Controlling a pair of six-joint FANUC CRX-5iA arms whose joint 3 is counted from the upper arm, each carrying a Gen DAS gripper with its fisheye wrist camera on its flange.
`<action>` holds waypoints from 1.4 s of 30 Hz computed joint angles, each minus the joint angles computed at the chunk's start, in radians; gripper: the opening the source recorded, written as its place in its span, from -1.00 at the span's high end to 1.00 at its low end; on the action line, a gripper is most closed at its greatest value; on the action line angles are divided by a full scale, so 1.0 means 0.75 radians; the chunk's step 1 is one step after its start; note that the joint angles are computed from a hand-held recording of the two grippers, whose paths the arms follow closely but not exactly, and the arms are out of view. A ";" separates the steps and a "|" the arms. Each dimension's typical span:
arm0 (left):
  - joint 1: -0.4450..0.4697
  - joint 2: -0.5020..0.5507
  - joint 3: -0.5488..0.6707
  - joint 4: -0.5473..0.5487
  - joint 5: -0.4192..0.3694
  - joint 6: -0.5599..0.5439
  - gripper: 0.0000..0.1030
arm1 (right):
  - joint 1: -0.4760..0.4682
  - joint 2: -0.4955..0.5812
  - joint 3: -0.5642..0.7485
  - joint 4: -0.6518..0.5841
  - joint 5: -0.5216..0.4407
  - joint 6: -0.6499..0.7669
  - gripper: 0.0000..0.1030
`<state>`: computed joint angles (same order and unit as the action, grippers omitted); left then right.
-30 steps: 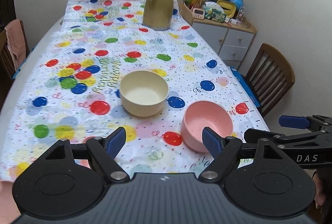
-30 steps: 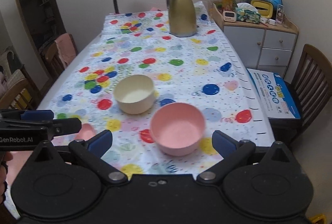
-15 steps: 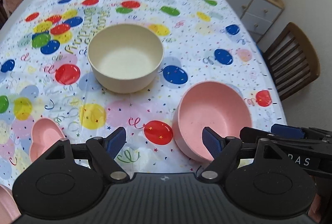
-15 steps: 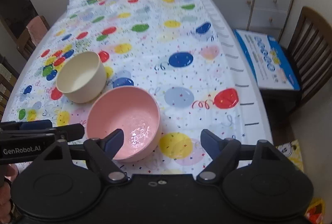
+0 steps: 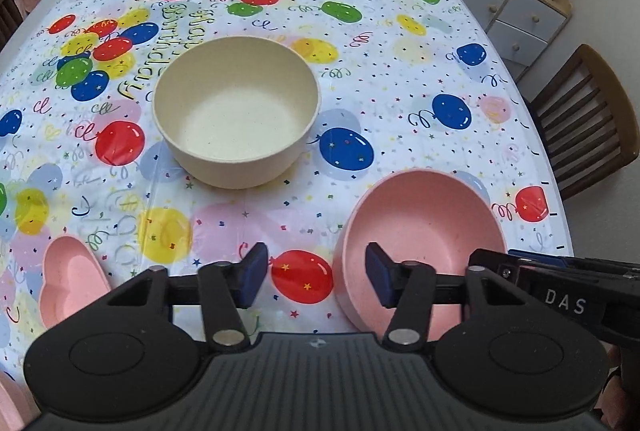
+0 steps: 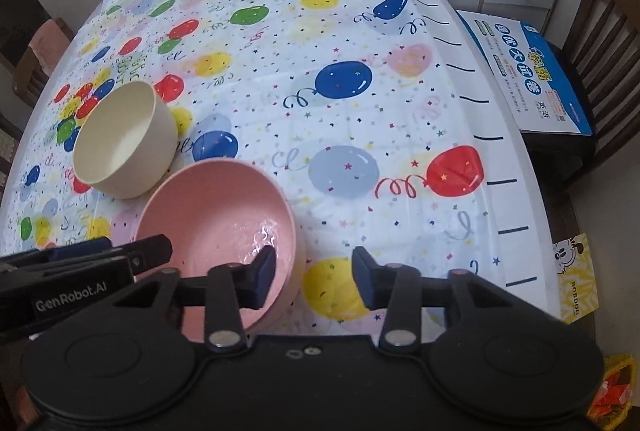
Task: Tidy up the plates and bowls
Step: 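Close both grippers on the pink bowl's rim, then lift and carry the pink bowl with both grippers toward the plate stack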
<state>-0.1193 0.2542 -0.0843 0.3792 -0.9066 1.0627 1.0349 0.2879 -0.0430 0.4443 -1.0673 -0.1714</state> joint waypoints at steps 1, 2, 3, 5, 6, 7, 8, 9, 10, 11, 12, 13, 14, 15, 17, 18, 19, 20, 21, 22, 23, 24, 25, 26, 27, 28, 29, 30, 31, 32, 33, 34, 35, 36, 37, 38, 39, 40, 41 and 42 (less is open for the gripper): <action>-0.002 0.003 0.002 0.006 -0.007 -0.006 0.21 | -0.004 -0.003 -0.002 -0.005 0.011 0.009 0.37; -0.004 0.008 0.007 0.006 -0.015 -0.006 0.28 | -0.009 -0.003 -0.002 -0.012 0.022 0.021 0.42; -0.006 0.011 0.009 0.008 -0.021 -0.005 0.36 | -0.011 -0.003 -0.002 -0.015 0.028 0.024 0.49; -0.007 0.017 0.013 0.012 -0.032 0.000 0.49 | -0.017 0.000 0.002 -0.022 0.040 0.034 0.55; -0.006 0.020 0.015 0.018 -0.039 -0.001 0.57 | -0.018 -0.001 0.002 -0.024 0.044 0.034 0.69; -0.005 0.022 0.016 0.023 -0.044 -0.003 0.60 | -0.020 -0.003 -0.001 -0.025 0.055 0.029 0.77; -0.005 0.021 0.016 0.023 -0.047 -0.003 0.65 | -0.020 -0.004 -0.002 -0.026 0.059 0.029 0.79; -0.004 0.021 0.016 0.026 -0.050 -0.008 0.70 | -0.019 -0.002 0.001 -0.026 0.056 0.032 0.81; -0.003 0.021 0.014 0.032 -0.055 -0.015 0.73 | -0.018 -0.002 0.001 -0.022 0.057 0.031 0.85; -0.002 0.020 0.014 0.035 -0.060 -0.018 0.75 | -0.018 -0.002 0.002 -0.022 0.058 0.033 0.87; 0.000 0.018 0.012 0.040 -0.064 -0.020 0.77 | -0.016 0.001 0.009 -0.023 0.050 0.037 0.87; 0.002 0.015 0.009 0.043 -0.068 -0.021 0.78 | -0.014 0.004 0.013 -0.022 0.044 0.039 0.87; 0.004 0.010 0.004 0.045 -0.072 -0.024 0.78 | -0.013 0.005 0.015 -0.020 0.041 0.038 0.87; 0.008 0.003 -0.003 0.049 -0.076 -0.034 0.78 | -0.010 0.006 0.017 -0.019 0.037 0.036 0.87; 0.019 -0.011 -0.016 0.054 -0.088 -0.048 0.78 | -0.001 0.007 0.022 -0.013 0.023 0.029 0.87; 0.026 -0.020 -0.024 0.059 -0.099 -0.055 0.78 | 0.005 0.005 0.023 -0.011 0.019 0.025 0.87; 0.034 -0.031 -0.034 0.063 -0.108 -0.067 0.78 | 0.012 0.001 0.022 -0.009 0.016 0.018 0.87; 0.042 -0.045 -0.045 0.066 -0.119 -0.081 0.78 | 0.021 -0.001 0.022 -0.004 0.011 0.010 0.87; 0.054 -0.062 -0.059 0.069 -0.132 -0.102 0.78 | 0.031 -0.002 0.025 0.000 0.001 0.000 0.87; 0.066 -0.080 -0.072 0.073 -0.146 -0.126 0.78 | 0.044 -0.004 0.030 0.002 -0.011 -0.012 0.87; 0.080 -0.097 -0.086 0.078 -0.161 -0.146 0.78 | 0.058 -0.006 0.034 0.007 -0.020 -0.029 0.87; 0.097 -0.117 -0.099 0.082 -0.178 -0.168 0.78 | 0.073 -0.007 0.037 0.011 -0.029 -0.045 0.87; 0.112 -0.136 -0.114 0.087 -0.191 -0.191 0.78 | 0.088 -0.008 0.043 0.013 -0.040 -0.061 0.87; 0.130 -0.158 -0.133 0.094 -0.203 -0.219 0.78 | 0.107 -0.008 0.051 0.018 -0.053 -0.082 0.87; 0.149 -0.180 -0.152 0.103 -0.216 -0.247 0.78 | 0.124 -0.006 0.059 0.024 -0.066 -0.100 0.87; 0.167 -0.200 -0.169 0.107 -0.230 -0.270 0.78 | 0.145 0.001 0.076 0.028 -0.087 -0.116 0.87; 0.185 -0.219 -0.183 0.106 -0.247 -0.291 0.78 | 0.164 0.010 0.092 0.030 -0.107 -0.131 0.87; 0.205 -0.236 -0.197 0.105 -0.266 -0.309 0.78 | 0.183 0.018 0.108 0.032 -0.125 -0.150 0.87; 0.223 -0.253 -0.211 0.104 -0.282 -0.326 0.78 | 0.204 0.030 0.131 0.031 -0.148 -0.167 0.87; 0.243 -0.271 -0.225 0.101 -0.298 -0.343 0.78 | 0.222 0.042 0.154 0.028 -0.170 -0.178 0.87; 0.264 -0.289 -0.241 0.102 -0.314 -0.368 0.78 | 0.239 0.056 0.178 0.026 -0.190 -0.191 0.87; 0.286 -0.308 -0.259 0.106 -0.328 -0.396 0.78 | 0.256 0.068 0.198 0.025 -0.206 -0.205 0.87; 0.308 -0.326 -0.275 0.107 -0.344 -0.422 0.78 | 0.272 0.080 0.217 0.023 -0.223 -0.215 0.87; 0.327 -0.342 -0.288 0.105 -0.361 -0.445 0.78 | 0.288 0.094 0.239 0.022 -0.241 -0.226 0.87; 0.346 -0.357 -0.301 0.103 -0.377 -0.468 0.78 | 0.303 0.104 0.255 0.021 -0.255 -0.241 0.87; 0.365 -0.373 -0.314 0.100 -0.391 -0.490 0.78 | 0.317 0.114 0.270 0.018 -0.267 -0.258 0.87; 0.384 -0.387 -0.326 0.096 -0.406 -0.512 0.78 | 0.331 0.124 0.285 0.016 -0.277 -0.275 0.87; 0.402 -0.400 -0.337 0.090 -0.419 -0.531 0.78 | 0.345 0.133 0.299 0.014 -0.285 -0.289 0.87; 0.421 -0.413 -0.348 0.086 -0.431 -0.551 0.78 | 0.358 0.144 0.315 0.010 -0.294 -0.301 0.87; 0.440 -0.426 -0.360 0.081 -0.442 -0.571 0.78 | 0.371 0.156 0.330 0.008 -0.302 -0.315 0.87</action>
